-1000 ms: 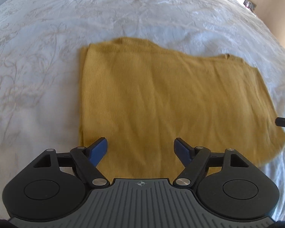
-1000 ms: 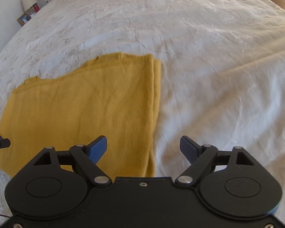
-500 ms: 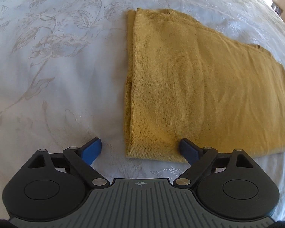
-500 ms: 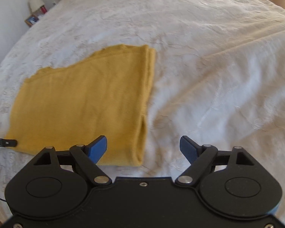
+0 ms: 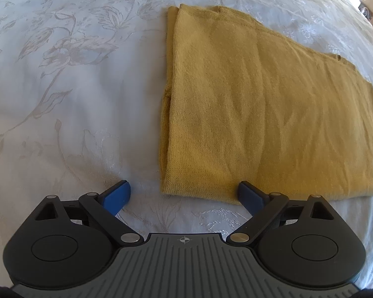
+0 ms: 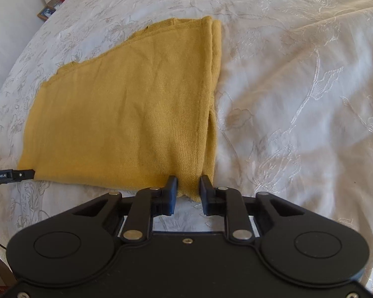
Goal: Fold small clothes
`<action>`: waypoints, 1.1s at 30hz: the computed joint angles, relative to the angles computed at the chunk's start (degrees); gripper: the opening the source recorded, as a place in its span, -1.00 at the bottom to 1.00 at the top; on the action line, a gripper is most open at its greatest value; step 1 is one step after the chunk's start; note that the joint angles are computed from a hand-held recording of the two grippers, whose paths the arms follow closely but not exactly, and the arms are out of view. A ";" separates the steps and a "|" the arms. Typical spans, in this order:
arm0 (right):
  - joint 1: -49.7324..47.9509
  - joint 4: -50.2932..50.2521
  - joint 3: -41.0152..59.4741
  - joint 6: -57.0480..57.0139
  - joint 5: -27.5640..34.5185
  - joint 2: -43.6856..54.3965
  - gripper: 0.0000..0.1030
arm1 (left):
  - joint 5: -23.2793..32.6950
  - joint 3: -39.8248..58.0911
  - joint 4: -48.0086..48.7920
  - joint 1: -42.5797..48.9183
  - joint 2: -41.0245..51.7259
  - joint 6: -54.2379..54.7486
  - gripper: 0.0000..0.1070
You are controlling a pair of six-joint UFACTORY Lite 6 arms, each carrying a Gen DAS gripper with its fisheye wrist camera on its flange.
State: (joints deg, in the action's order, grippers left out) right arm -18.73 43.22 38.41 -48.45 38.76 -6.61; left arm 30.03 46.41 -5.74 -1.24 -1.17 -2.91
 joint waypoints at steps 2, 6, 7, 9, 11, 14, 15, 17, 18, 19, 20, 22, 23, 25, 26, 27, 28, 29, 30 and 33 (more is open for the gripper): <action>-2.28 2.76 0.50 -2.98 1.19 -1.06 0.32 | 1.15 -0.19 -0.72 -0.61 -1.65 -0.67 0.76; -4.99 5.65 3.59 -7.37 3.68 1.23 0.54 | 2.80 -0.68 0.72 -4.54 -7.04 -4.34 0.76; -5.19 5.90 4.46 -8.13 3.92 2.39 0.57 | 3.02 -0.05 1.06 -5.77 -7.30 -5.52 0.76; -5.48 6.80 6.02 -9.62 4.40 5.12 0.73 | 2.95 1.73 0.93 -8.24 -6.63 -7.64 0.76; -5.12 7.42 7.28 -10.29 4.36 7.58 0.74 | 2.50 3.75 0.86 -10.30 -5.12 -9.62 0.76; -3.92 7.67 8.55 -11.10 3.76 10.53 0.76 | 1.12 7.90 0.36 -12.99 -0.85 -12.26 0.76; -3.61 7.74 8.87 -11.46 3.62 11.43 0.76 | 0.79 9.13 0.51 -13.92 0.55 -13.28 0.76; -2.99 7.91 9.48 -11.96 3.40 12.97 0.77 | 0.38 12.01 2.02 -15.77 3.53 -15.64 0.76; -2.94 7.85 9.59 -12.17 3.49 13.62 0.82 | 0.15 13.29 2.84 -16.59 4.97 -16.52 0.76; -2.60 7.52 9.96 -11.85 3.45 14.58 0.86 | 0.15 14.16 3.41 -17.23 5.99 -17.04 0.76; -2.35 6.76 10.32 -11.29 3.40 15.56 0.91 | 0.21 15.35 3.89 -17.97 7.43 -17.67 0.76; -0.96 5.29 10.29 -10.57 2.21 16.76 0.93 | 0.21 16.71 4.05 -19.04 9.53 -17.99 0.76; -0.29 5.20 9.87 -11.57 1.48 16.85 0.98 | 0.50 17.24 4.42 -19.57 10.52 -18.09 0.76; 1.83 4.35 8.34 -13.41 -1.05 15.94 1.00 | 1.06 17.99 5.56 -20.70 12.59 -18.61 0.76; 2.82 3.72 7.49 -13.67 -2.25 15.12 1.00 | 1.39 18.08 5.66 -21.27 13.72 -18.39 0.76; 3.73 3.34 6.26 -13.99 -3.62 13.96 1.00 | 1.61 18.02 5.53 -21.77 14.57 -18.39 0.76; 4.25 3.42 5.19 -14.35 -4.61 13.01 1.00 | 1.70 17.59 4.96 -22.10 15.15 -17.96 0.76; 4.64 3.93 3.84 -15.25 -5.79 11.89 1.00 | 1.43 16.98 5.02 -22.59 15.54 -18.10 0.76; 4.81 4.77 2.61 -16.30 -6.65 10.95 1.00 | 0.90 16.14 6.27 -23.38 15.80 -19.07 0.79; 4.49 8.23 0.13 -20.24 -8.37 9.43 1.00 | -1.23 14.42 8.58 -24.67 16.00 -20.34 0.92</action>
State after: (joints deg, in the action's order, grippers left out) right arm -14.24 51.45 38.54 -68.70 30.39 2.82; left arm 28.80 60.83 2.84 -25.91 14.83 -23.25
